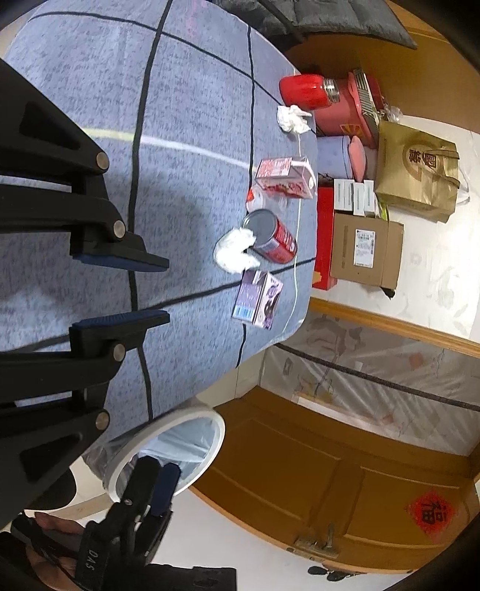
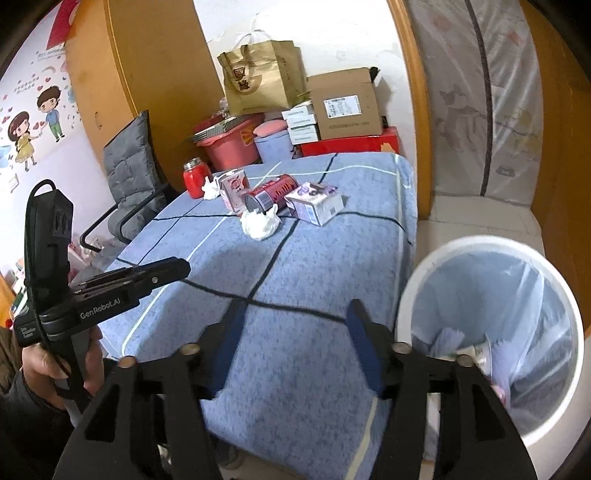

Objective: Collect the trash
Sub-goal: 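Move both open grippers back over the table, then grasp the red Drink Milk can with the left gripper while the right gripper grasps the purple carton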

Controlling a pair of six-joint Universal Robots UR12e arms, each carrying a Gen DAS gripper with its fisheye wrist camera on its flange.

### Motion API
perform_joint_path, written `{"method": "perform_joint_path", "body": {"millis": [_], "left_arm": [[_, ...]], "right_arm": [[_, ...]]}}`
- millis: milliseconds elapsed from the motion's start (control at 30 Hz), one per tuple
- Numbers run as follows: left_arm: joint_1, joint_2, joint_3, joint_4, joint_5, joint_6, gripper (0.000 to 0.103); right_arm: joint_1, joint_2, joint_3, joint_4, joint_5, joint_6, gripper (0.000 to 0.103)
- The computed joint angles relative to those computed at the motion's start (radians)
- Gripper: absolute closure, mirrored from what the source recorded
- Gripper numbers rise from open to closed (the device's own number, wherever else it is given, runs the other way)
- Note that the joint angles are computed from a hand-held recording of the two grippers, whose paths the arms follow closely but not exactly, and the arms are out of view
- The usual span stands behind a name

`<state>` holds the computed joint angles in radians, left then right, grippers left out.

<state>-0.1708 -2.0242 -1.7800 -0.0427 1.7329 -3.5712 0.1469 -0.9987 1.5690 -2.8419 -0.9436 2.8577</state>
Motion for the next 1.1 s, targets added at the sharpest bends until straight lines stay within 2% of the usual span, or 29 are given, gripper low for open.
{"method": "perform_joint_path", "body": {"millis": [233, 300, 367, 467, 800, 1100], "left_arm": [[0.024, -0.003, 0.019, -0.01, 0.002, 0.03, 0.081], [0.034, -0.006, 0.026, -0.013, -0.005, 0.034, 0.078], [0.043, -0.011, 0.035, -0.018, -0.006, 0.037, 0.069], [0.058, -0.022, 0.056, -0.034, -0.012, 0.045, 0.068], [0.098, -0.052, 0.099, -0.06, -0.043, 0.052, 0.068], [0.125, -0.055, 0.084, -0.048, -0.077, 0.038, 0.068]], "right_arm": [[0.027, 0.038, -0.084, 0.02, -0.038, -0.059, 0.042], [0.034, 0.055, -0.113, 0.02, -0.047, -0.073, 0.042], [0.041, 0.071, -0.144, 0.036, -0.056, -0.084, 0.042], [0.051, 0.101, -0.195, 0.056, -0.071, -0.097, 0.041], [0.086, 0.215, -0.39, 0.209, -0.123, -0.219, 0.037], [0.105, 0.315, -0.559, 0.317, -0.131, -0.273, 0.037]]}}
